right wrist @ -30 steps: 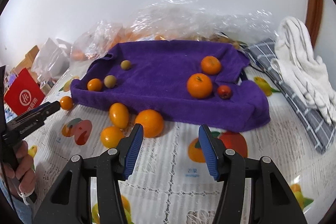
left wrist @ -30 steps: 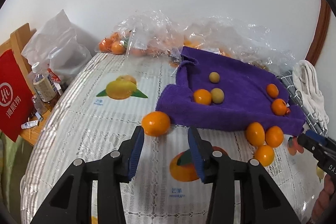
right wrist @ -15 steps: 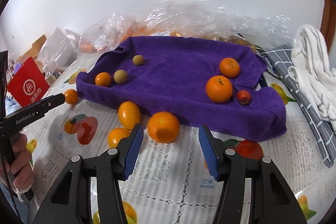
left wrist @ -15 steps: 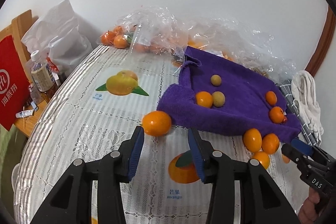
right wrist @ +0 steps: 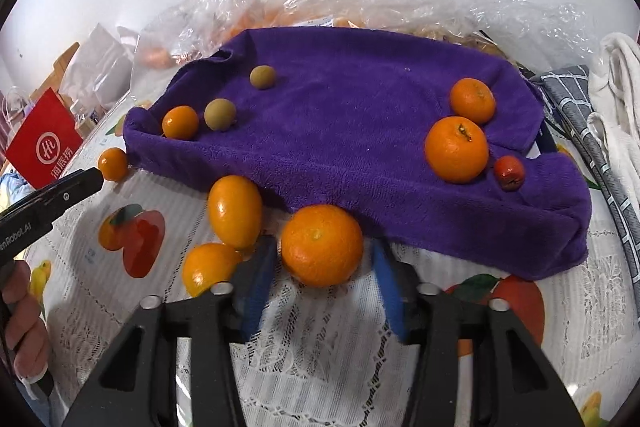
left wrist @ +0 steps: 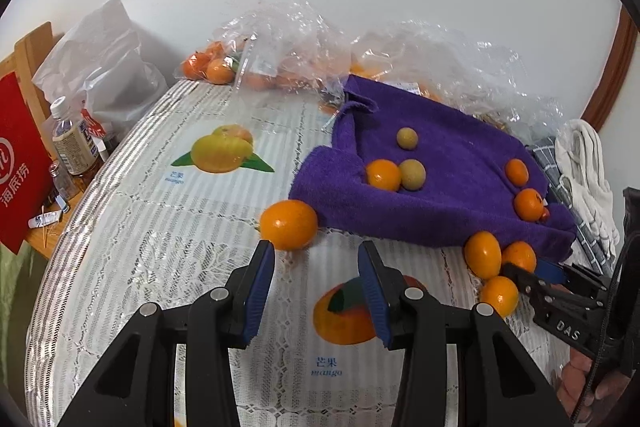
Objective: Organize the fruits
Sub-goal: 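Close the right gripper around another large orange on the sheet, then grasp a small orange with the left gripper while the right holds the large orange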
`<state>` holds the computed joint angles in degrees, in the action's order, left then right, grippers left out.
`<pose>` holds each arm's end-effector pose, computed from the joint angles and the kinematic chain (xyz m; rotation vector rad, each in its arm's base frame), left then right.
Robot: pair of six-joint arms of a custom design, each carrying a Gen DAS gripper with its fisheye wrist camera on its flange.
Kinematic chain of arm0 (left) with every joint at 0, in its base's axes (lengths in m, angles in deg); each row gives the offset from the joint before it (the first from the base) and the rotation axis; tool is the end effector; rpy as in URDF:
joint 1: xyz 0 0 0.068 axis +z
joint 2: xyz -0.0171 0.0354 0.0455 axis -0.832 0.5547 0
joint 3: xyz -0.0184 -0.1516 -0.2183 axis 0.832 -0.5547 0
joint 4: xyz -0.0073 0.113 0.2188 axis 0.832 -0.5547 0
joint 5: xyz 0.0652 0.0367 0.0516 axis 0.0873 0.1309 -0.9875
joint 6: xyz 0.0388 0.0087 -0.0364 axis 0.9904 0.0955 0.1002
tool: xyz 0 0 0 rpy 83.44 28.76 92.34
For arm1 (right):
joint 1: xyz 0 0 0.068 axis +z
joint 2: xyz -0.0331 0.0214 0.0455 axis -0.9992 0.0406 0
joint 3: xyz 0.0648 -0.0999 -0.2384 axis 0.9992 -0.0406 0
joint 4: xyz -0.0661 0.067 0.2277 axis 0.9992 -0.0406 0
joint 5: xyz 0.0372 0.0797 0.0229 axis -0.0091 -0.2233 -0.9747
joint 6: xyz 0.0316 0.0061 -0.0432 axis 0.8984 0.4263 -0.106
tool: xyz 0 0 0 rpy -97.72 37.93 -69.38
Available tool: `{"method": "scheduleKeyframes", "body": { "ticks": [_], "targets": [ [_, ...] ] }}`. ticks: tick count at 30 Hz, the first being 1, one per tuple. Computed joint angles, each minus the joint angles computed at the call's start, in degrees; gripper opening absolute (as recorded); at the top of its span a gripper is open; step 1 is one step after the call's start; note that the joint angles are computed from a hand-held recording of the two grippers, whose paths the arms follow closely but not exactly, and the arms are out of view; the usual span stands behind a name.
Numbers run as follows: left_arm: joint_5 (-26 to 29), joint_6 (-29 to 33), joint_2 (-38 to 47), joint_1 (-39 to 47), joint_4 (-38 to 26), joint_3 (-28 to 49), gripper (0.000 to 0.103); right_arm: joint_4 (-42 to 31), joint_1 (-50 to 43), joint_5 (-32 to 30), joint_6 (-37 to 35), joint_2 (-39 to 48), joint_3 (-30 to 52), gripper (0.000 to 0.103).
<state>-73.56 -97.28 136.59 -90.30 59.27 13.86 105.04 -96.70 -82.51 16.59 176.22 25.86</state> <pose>0.1459 -0.0816 0.0850 -0.3516 2.3924 -0.0976 0.2138 -0.0212 0.0369 -0.4517 2.4642 0.2398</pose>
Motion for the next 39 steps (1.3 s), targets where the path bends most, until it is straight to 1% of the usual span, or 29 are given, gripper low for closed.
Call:
{"method": "scheduleKeyframes", "body": {
  "ticks": [1,5,8,11,12,14,16,18,20,26,28,32,33,35,37,39],
  "targets": [
    [0.4,0.1,0.3,0.1,0.1,0.1,0.041,1.2,-0.1,-0.3,0.0,0.2,-0.5,0.039],
    [1.7,0.5,1.9,0.8,0.8,0.5,0.041,2.6,-1.3,-1.5,-1.0,-0.4,-1.8,0.039],
    [2.5,0.5,3.8,1.4,0.6,1.2,0.044,0.8,-5.7,-5.4,-3.1,-3.1,-2.8,0.039],
    [5.8,1.0,6.1,3.5,1.4,1.7,0.044,0.4,-10.8,-7.8,-5.7,-5.9,-4.1,0.039],
    [6.1,1.1,6.4,3.9,1.8,1.7,0.044,0.6,-12.4,-8.4,-6.4,-6.3,-4.3,0.039],
    [5.8,1.0,6.4,3.7,1.8,1.6,0.045,-0.5,-16.2,-10.0,-7.8,-6.4,-3.6,0.039],
    [4.8,1.0,7.6,2.9,1.1,2.4,0.048,-2.5,-18.7,-11.0,-9.0,-5.5,-2.0,0.039],
    [4.4,1.5,8.5,2.2,0.4,3.2,0.052,-3.9,-19.9,-11.2,-9.1,-4.9,-0.9,0.039],
    [3.8,1.7,9.3,1.7,0.0,3.8,0.053,-6.2,-20.7,-11.7,-8.9,-4.0,0.9,0.039],
    [2.3,1.5,9.3,0.2,-0.8,4.2,0.053,-5.2,-20.3,-11.1,-8.2,-2.9,0.9,0.039],
    [2.0,1.2,8.7,-1.2,-0.6,4.0,0.053,-4.5,-20.2,-11.0,-8.5,-3.3,0.4,0.039],
    [-1.2,1.0,9.0,-7.8,0.2,4.5,0.053,-2.6,-21.4,-11.5,-9.0,-4.5,-0.7,0.039],
    [-0.8,0.8,8.8,-9.4,0.5,4.7,0.053,-2.6,-21.9,-11.7,-9.0,-4.9,-0.7,0.039],
    [2.3,0.8,8.7,-11.1,2.6,5.0,0.053,-3.0,-23.2,-12.2,-8.9,-5.4,-0.3,0.039],
    [4.8,0.4,9.0,-12.6,2.9,6.5,0.053,-4.1,-24.4,-13.0,-8.9,-5.6,0.7,0.039],
    [6.0,0.2,10.7,-14.4,2.8,8.9,0.053,-5.7,-25.4,-13.5,-8.6,-5.4,2.0,0.039]
  ]
}}
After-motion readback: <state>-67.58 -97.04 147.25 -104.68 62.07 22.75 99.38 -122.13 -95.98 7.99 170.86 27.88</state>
